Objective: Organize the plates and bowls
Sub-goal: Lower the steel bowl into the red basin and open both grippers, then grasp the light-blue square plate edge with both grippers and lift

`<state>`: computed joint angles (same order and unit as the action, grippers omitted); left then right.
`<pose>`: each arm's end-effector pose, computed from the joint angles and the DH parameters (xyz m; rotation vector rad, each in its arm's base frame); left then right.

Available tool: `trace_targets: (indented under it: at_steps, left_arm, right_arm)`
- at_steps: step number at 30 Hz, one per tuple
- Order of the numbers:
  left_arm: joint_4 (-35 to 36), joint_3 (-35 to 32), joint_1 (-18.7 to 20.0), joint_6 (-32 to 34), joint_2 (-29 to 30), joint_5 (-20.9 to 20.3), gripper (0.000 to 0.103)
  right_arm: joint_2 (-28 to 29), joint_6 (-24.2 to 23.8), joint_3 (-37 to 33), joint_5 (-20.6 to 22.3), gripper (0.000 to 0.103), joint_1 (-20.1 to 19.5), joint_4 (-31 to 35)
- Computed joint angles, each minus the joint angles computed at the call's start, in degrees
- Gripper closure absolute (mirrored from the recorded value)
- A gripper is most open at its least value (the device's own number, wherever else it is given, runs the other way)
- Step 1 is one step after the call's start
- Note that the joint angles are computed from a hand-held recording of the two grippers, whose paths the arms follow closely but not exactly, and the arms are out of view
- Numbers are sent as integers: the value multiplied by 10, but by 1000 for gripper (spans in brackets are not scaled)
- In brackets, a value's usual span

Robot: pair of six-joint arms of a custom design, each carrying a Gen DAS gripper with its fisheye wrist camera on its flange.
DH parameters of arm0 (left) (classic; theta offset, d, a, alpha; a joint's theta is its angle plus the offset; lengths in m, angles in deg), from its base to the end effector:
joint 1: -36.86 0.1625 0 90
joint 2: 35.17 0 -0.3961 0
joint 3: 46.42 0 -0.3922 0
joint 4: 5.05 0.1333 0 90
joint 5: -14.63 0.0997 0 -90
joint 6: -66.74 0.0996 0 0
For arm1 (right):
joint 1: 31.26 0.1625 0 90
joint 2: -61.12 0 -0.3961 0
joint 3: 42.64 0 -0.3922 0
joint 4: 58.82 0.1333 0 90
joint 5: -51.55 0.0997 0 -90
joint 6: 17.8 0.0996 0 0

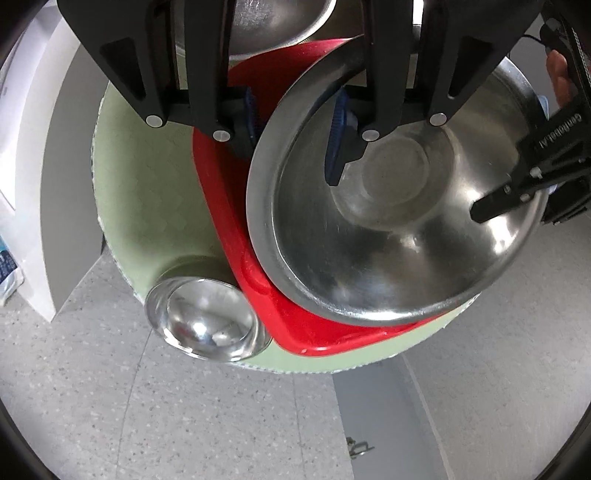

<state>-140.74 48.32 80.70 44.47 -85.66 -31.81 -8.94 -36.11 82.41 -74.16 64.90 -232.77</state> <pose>-0.3177 -0.5851 0.1248 0.4980 2.4137 -0.5793 0.1269 -0.4756 0.1911 0.3163 -2.4095 0.5393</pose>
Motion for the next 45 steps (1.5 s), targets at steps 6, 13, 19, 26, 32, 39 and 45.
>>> trace_targets:
  at_steps: [6,13,19,26,32,39,45]
  left_arm:
    - [-19,1,11,30,-10,-42,35]
    - [-51,33,9,80,-55,-65,13]
    - [-84,103,4,115,-142,-29,6]
    - [-105,186,29,136,-252,32,4]
    - [-49,224,68,109,-310,28,4]
    - [-16,244,107,124,-336,8,8]
    - [-2,226,133,129,-325,-25,10]
  right_arm:
    - [-4,11,12,7,46,10,-11]
    - [-20,65,35,-28,27,43,-56]
    - [-11,138,65,-93,27,119,-130]
    - [64,226,70,-116,26,206,-178]
    - [157,304,53,-112,26,240,-187]
    - [231,354,16,-132,26,253,-136]
    - [266,369,-8,-159,26,251,-97]
